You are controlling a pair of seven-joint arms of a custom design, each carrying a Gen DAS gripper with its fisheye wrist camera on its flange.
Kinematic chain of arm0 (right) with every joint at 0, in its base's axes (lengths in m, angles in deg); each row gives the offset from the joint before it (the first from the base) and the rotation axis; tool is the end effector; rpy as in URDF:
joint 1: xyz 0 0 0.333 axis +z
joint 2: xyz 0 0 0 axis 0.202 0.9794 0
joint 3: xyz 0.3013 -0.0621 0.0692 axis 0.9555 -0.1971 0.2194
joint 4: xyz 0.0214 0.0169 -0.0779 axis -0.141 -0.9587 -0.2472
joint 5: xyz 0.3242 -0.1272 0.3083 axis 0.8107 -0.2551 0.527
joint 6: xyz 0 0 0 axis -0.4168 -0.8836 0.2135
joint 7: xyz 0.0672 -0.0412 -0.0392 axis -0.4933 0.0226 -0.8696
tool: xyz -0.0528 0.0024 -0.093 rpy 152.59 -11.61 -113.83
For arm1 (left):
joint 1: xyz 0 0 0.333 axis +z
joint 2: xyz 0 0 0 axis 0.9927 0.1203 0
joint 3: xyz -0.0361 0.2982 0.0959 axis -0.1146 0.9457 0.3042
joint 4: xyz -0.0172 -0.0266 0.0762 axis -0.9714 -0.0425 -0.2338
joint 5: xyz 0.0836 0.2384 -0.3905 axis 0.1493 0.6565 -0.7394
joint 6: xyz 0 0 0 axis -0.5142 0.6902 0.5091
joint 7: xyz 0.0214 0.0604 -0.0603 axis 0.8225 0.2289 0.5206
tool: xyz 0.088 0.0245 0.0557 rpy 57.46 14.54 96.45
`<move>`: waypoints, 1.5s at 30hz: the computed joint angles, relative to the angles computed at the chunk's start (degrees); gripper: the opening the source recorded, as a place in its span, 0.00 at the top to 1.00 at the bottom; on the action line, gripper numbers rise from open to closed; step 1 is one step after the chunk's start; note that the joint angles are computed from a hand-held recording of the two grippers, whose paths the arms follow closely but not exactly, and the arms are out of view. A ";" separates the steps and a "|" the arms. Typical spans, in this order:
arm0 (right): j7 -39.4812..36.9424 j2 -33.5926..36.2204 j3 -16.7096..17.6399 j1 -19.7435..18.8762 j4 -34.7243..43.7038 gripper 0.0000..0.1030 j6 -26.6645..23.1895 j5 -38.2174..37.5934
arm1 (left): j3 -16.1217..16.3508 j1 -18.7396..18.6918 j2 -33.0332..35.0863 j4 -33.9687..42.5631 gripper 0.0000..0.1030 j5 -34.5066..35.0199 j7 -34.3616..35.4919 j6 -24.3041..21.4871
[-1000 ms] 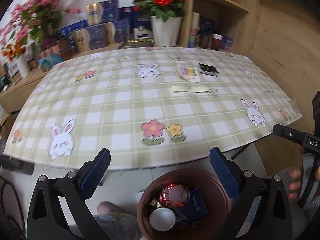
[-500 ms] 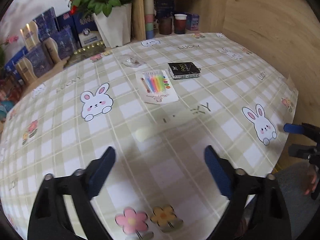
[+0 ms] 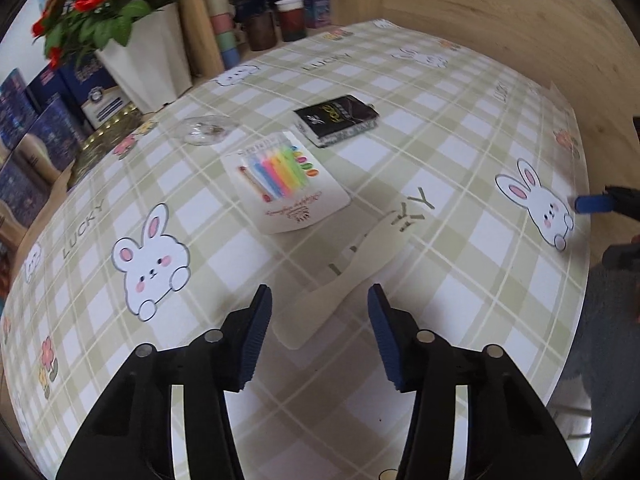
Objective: Collect trash
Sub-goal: 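Grasp the white plastic fork on the table with the left gripper, then lift the white fork with left gripper while right gripper grasps the black box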
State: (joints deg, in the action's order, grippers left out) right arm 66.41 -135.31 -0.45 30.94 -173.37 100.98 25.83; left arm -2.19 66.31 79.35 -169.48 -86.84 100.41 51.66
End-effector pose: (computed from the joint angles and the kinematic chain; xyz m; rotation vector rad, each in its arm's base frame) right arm 0.3151 0.2125 0.5628 -1.2222 2.1915 -0.3716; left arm 0.5932 -0.3832 0.5138 -0.5029 2.8211 -0.7570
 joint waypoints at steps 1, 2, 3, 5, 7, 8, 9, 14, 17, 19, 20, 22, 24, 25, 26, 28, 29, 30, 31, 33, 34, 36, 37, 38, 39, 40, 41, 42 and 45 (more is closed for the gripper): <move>0.05 0.13 -0.03 -0.08 0.08 0.05 0.05 -0.01 | -0.04 -0.10 0.27 0.21 0.58 0.51 0.24 -0.60; 0.14 0.34 -0.04 -0.20 0.27 0.05 0.09 -0.03 | -0.09 -0.12 0.08 -0.30 0.58 0.53 0.58 0.01; 0.13 0.45 -0.09 -0.27 0.37 0.05 0.17 -0.07 | -0.11 -0.16 -0.02 -0.58 0.59 0.46 0.39 0.35; 0.14 1.04 -0.02 -0.59 0.86 0.05 0.29 -0.29 | -0.11 0.09 -0.10 -0.65 0.66 -1.21 -0.23 -0.42; 0.05 1.52 -0.06 -0.82 1.21 0.05 0.45 -0.52 | -0.14 0.26 -0.88 -1.63 0.72 -2.70 -0.11 -0.34; 0.00 1.83 -0.12 -0.92 1.43 0.05 0.56 -0.57 | -0.16 0.22 -1.34 -2.23 0.77 -3.07 -0.02 -0.04; -0.04 2.24 -0.19 -1.02 1.70 0.05 0.86 -0.61 | -0.14 0.12 -1.54 -2.42 0.80 -3.10 -0.06 -0.07; -0.30 3.33 -0.17 -1.29 2.61 0.05 1.94 -0.94 | 0.22 -0.36 -3.50 -4.49 0.82 -2.63 -2.07 0.28; -0.37 3.43 -0.06 -1.23 2.81 0.05 2.13 -0.99 | 0.96 0.31 -5.45 -6.41 0.83 -8.94 -4.55 0.88; -0.46 3.32 -0.03 -1.04 2.81 0.05 1.83 -0.91 | 1.62 0.81 -6.74 -7.48 0.83 -13.48 -6.32 0.85; -0.56 3.31 -0.09 -0.92 2.80 0.05 1.58 -0.82 | 1.90 0.94 -7.35 -7.98 0.83 -15.17 -6.87 0.92; -0.89 3.34 -0.32 -0.81 2.78 0.05 1.14 -0.70 | 2.65 1.26 -9.25 -9.67 0.83 -19.31 -8.19 1.60; -1.65 4.06 -0.62 -0.99 3.44 0.05 0.33 -0.84 | 3.33 1.24 -11.23 -11.42 0.83 -22.40 -8.74 2.66; -2.11 4.42 -0.70 -1.13 3.80 0.05 -0.03 -1.03 | 3.66 1.16 -12.22 -12.36 0.83 -23.44 -9.31 3.40; -3.48 5.44 -1.04 -1.40 4.69 0.05 -0.29 -1.61 | 3.94 1.06 -13.21 -13.26 0.83 -24.00 -10.13 4.24; -6.84 7.76 -1.60 -2.04 6.63 0.05 -0.44 -3.11 | 4.57 0.67 -14.98 -14.78 0.83 -25.50 -10.86 5.61; -8.81 9.27 -1.72 -2.71 7.97 0.05 -0.85 -4.32 | 4.91 0.45 -15.51 -15.12 0.83 -25.90 -10.91 5.89; -10.77 11.28 -1.45 -3.98 9.80 0.06 -1.20 -6.32 | 5.16 0.22 -16.40 -15.87 0.83 -26.42 -11.03 6.86; -11.83 12.74 -1.36 -5.00 11.01 0.06 -0.82 -7.69 | 5.47 -0.04 -16.93 -16.29 0.83 -26.87 -11.04 7.49; -12.98 15.98 -1.99 -7.01 13.01 0.06 2.19 -9.55 | 6.10 -0.44 -18.00 -17.04 0.83 -27.76 -11.24 8.80; -12.60 17.85 -2.36 -8.13 13.86 0.06 4.50 -10.04 | 6.43 -0.64 -18.39 -17.30 0.83 -28.28 -11.29 9.43; -11.58 21.42 -3.58 -9.72 15.36 0.06 8.17 -9.61 | 7.05 -0.85 -18.96 -17.61 0.83 -29.15 -11.73 10.27; -11.18 23.31 -4.01 -10.33 16.40 0.06 8.92 -9.28 | 7.26 -0.92 -19.17 -17.74 0.83 -29.32 -11.92 10.78; -10.94 25.17 -4.33 -10.81 17.58 0.06 9.37 -9.08 | 7.43 -1.03 -19.15 -17.71 0.83 -29.44 -11.94 11.16; -10.42 27.97 -4.57 -11.58 19.40 0.06 10.03 -9.16 | 7.70 -1.05 -19.38 -17.86 0.83 -29.73 -11.89 11.45; -10.00 30.00 -4.64 -12.06 20.88 0.06 10.09 -9.48 | 7.99 -1.04 -19.66 -18.06 0.83 -29.92 -11.79 11.54; -8.97 32.81 -4.32 -13.00 23.26 0.06 9.16 -10.54 | 8.14 -1.02 -19.85 -18.24 0.83 -29.91 -11.78 11.82; -7.98 34.47 -4.19 -13.42 24.73 0.06 8.60 -11.62 | 8.30 -0.99 -20.16 -18.51 0.83 -29.85 -11.72 12.15; -1.64 38.83 -4.01 -14.10 28.64 0.06 6.57 -14.20 | 8.91 -1.01 -20.96 -19.15 0.83 -30.01 -11.50 12.37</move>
State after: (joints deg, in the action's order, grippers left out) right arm 64.76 -96.49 -4.46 16.84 -144.72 107.54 11.64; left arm 6.71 65.30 58.39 -188.63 -116.85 88.91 64.03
